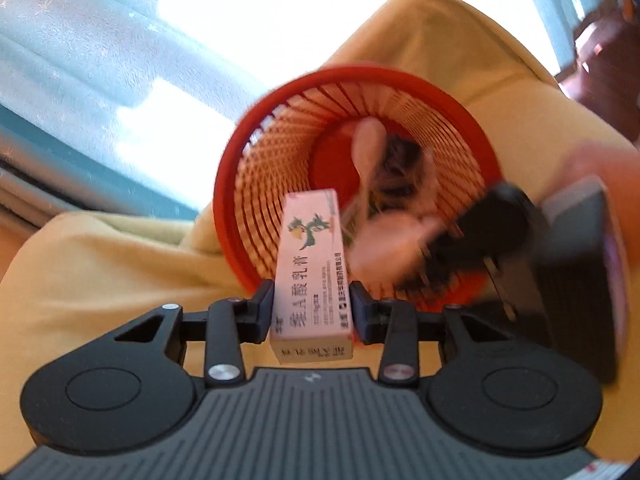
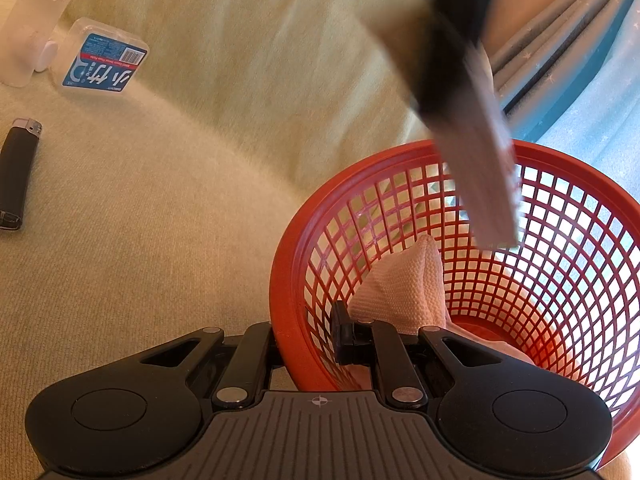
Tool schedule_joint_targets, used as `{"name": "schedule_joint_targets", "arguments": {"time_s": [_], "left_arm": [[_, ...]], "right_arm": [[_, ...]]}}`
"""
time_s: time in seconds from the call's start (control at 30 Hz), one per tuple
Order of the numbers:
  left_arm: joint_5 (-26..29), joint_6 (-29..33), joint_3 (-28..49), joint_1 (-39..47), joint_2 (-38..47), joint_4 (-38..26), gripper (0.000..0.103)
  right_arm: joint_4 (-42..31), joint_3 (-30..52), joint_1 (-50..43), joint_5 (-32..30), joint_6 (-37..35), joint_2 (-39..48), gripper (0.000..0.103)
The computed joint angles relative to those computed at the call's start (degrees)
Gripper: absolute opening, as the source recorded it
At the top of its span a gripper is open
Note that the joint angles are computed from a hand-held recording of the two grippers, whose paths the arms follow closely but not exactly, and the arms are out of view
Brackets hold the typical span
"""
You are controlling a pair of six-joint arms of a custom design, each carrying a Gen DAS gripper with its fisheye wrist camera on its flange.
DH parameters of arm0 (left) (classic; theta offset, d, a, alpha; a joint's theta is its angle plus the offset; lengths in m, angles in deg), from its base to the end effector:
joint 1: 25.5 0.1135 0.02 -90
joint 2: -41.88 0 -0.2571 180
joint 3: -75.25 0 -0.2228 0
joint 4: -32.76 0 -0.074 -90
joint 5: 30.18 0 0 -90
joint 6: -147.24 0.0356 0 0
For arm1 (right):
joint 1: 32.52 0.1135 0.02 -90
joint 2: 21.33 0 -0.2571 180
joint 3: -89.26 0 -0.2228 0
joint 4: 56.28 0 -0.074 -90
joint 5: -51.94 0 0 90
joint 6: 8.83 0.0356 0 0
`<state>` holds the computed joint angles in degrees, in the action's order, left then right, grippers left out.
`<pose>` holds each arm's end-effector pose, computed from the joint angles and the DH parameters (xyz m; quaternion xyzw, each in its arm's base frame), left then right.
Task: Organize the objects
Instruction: 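Carry the medicine box over the red basket and open the left gripper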
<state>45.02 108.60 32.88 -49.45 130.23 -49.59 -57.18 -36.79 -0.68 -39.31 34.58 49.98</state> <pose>0.2311 -0.0927 0.4802 0.4840 0.7277 0.2220 0.4324 0.2157 0.1348 0.2562 -0.5172 0.6238 -0.0664 0.5822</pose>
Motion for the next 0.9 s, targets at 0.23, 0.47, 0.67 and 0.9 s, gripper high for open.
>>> {"name": "schedule_joint_targets", "arguments": {"time_s": [0.23,0.47,0.67,0.9], "left_arm": [[0.77,-1.92,4.03,1.16,3.39,-0.65,0.044],[4.29,-6.49,-0.62,8.01,-0.94,-1.78,0.044],[8.16,-6.16,-1.45,16.42,-5.36,-5.51,0.044],[18.38,-3.18,4.92,37.56,-6.48,-15.41,0.044]], "right_arm": [[-0.58,0.18,-0.48,-0.6,0.07,-0.35,0.008],[-1.27,0.13,-0.97,-1.1,0.11,-0.97,0.008],[-1.37,0.14,-1.19,-1.24,-0.36,-0.94,0.008],[-2.0,0.31,-1.67,-1.66,-0.56,-1.35,0.008]]}}
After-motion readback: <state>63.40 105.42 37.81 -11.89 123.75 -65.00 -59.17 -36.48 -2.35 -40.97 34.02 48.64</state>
